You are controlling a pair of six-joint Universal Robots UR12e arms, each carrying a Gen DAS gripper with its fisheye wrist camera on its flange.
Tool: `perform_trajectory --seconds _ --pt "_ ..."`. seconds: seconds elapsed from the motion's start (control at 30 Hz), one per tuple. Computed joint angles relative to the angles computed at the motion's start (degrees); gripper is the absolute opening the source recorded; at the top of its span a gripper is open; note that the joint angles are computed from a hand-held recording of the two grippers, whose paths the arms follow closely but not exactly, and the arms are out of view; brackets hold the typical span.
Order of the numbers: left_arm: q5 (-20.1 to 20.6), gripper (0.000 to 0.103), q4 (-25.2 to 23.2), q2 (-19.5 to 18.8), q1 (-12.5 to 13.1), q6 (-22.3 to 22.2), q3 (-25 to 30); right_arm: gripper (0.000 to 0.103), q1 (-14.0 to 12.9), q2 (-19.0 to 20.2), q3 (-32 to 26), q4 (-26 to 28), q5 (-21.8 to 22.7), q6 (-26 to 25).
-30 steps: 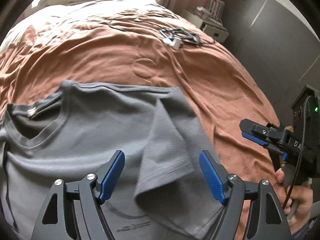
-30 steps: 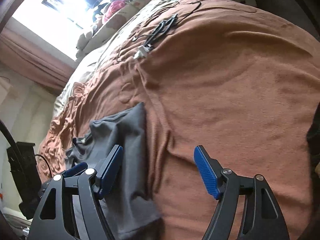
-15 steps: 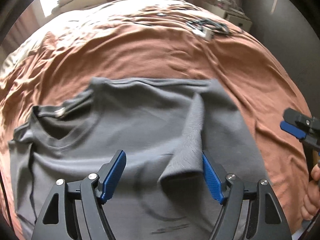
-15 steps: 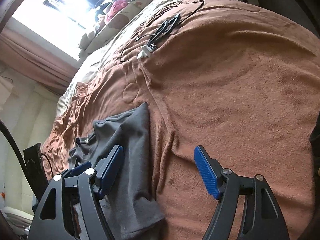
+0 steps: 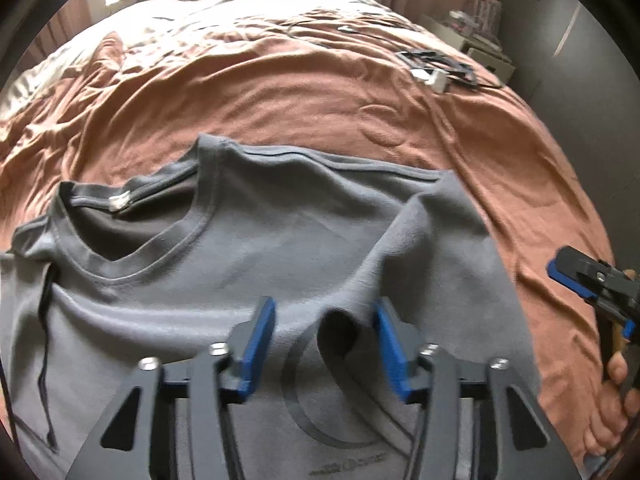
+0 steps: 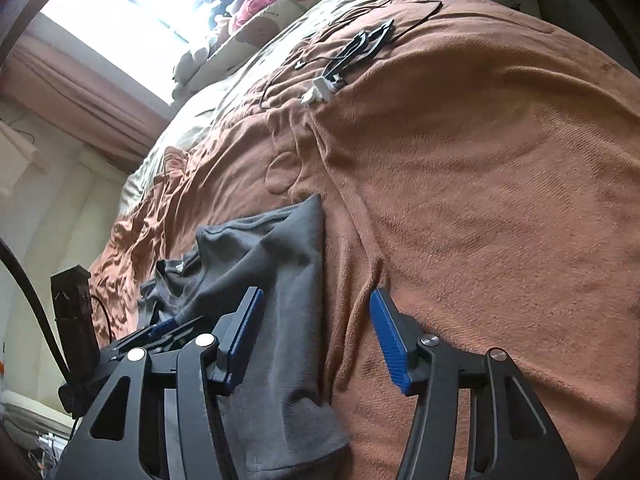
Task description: Fold small clothes
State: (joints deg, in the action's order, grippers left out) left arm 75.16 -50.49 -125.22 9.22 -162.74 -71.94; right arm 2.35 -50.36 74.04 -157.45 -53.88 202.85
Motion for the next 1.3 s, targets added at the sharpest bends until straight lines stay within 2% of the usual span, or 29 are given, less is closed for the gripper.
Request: perform_trajectory --seconds 0.03,0.07,0.2,0.33,0.37,0.4,0.43,0.5,0.7,0.8,1.07,1.17,1.3 --pt "0.0 0.035 -0.1 -0.2 0.1 -0.9 0.1 0.053 0.1 0.1 -0.2 0.2 0.0 0.1" --pt "-1.0 0.031 -0.8 -0.4 0.4 -1.7 0.4 0.053 0.1 0.1 -0.3 0.3 0.0 0.2" --pt "-6.6 0.03 -4.7 -1.2 1.5 -2.8 1.6 0.053 0.4 0.5 -1.0 0.9 0.1 -0.1" --pt "-7.8 0.027 -3.9 -1.1 1.9 -3.0 1.1 0.053 0.7 1.2 -2.1 -0.2 0.2 -0.3" --pt "-8.0 0.021 -3.2 -1.0 2.0 -3.2 0.8 0.053 0.8 1.5 -2.6 -0.8 0.4 -0.1" --pt "-8.1 0.005 -2.7 -1.0 2.2 -3.5 0.7 0.053 0.8 1.7 -2.7 -1.4 0.5 0.1" --pt "-8.3 0.004 -2.9 -1.0 2.4 -4.0 0.9 0.053 0.9 2.3 -3.3 -2.3 0.7 0.3" --pt "-8.3 0.003 -3.1 -1.1 2.7 -4.5 1.3 0.046 0.9 3.0 -3.9 -2.9 1.3 0.9" --pt "-6.6 0.003 -1.9 -1.2 2.9 -3.3 2.1 0.044 1.2 4.5 -5.3 -2.1 2.0 1.8" --pt "-5.8 0.003 -2.2 -1.4 2.7 -2.9 2.4 0.044 1.0 5.0 -5.4 -3.6 2.3 5.6" --pt "0.9 0.003 -3.9 -1.9 1.5 -1.4 2.8 0.044 0.3 6.8 -5.9 -10.7 4.3 14.8" --pt "1.9 0.003 -3.4 -1.6 1.4 -0.2 2.1 0.044 0.4 7.4 -6.8 -11.2 4.4 15.2" --pt "1.8 0.003 -3.5 -1.4 1.7 -0.9 2.1 0.044 0.7 8.2 -8.1 -11.3 5.0 14.6"
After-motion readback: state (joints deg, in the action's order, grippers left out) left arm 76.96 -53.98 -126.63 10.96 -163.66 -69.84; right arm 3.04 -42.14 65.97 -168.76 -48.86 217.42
